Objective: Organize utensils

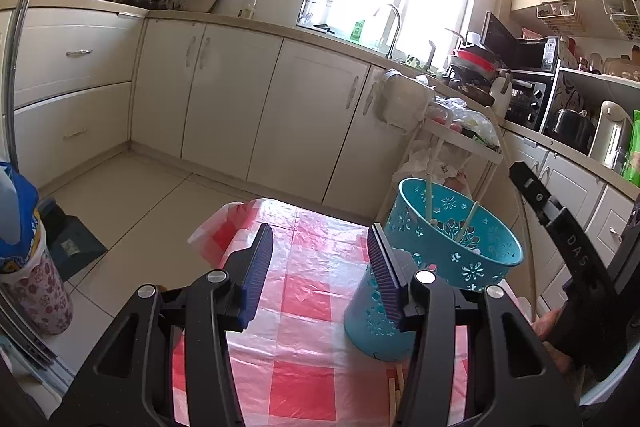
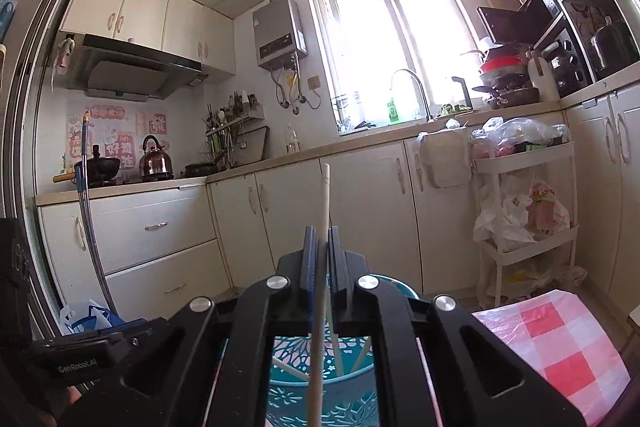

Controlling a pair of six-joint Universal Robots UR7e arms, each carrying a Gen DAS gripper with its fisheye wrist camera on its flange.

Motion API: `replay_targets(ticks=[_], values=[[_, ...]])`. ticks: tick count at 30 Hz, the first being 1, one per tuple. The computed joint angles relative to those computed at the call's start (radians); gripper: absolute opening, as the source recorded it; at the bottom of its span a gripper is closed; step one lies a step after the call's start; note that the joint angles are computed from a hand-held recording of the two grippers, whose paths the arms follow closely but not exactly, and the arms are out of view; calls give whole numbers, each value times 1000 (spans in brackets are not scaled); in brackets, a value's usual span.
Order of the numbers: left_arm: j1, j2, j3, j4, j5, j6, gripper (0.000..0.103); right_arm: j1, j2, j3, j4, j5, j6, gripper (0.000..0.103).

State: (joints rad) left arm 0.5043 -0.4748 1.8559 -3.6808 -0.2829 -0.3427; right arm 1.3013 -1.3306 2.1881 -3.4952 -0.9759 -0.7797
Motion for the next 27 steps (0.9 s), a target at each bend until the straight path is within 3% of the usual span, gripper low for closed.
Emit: replay_targets(ticks=[5, 7, 10, 13, 14, 19, 22, 26, 27], values=[[0, -12, 15, 6, -9, -16, 46, -25, -88, 37, 80, 56, -3, 7], [-9, -11, 17, -19, 0, 9, 46, -48, -165, 64, 206, 73, -58, 7], [-15, -16, 33, -21, 9, 5, 46, -87, -302, 112, 414, 32, -187, 7], [-8, -33, 71, 50, 13, -99, 46, -100, -375, 108, 569, -121, -230, 14], [-5, -38, 83, 72, 13, -137, 46, -107, -385, 98, 594, -173, -200, 28], [6, -53, 128, 166, 10, -262, 47, -103, -382, 12, 620, -236, -84, 43], [16, -59, 147, 194, 4, -316, 47, -4, -289, -98, 700, -475, -95, 46], [29, -71, 172, 200, -19, -377, 47, 60, -138, -181, 683, -706, -196, 46], [32, -70, 174, 181, -23, -373, 47, 68, -96, -210, 698, -752, -211, 40]])
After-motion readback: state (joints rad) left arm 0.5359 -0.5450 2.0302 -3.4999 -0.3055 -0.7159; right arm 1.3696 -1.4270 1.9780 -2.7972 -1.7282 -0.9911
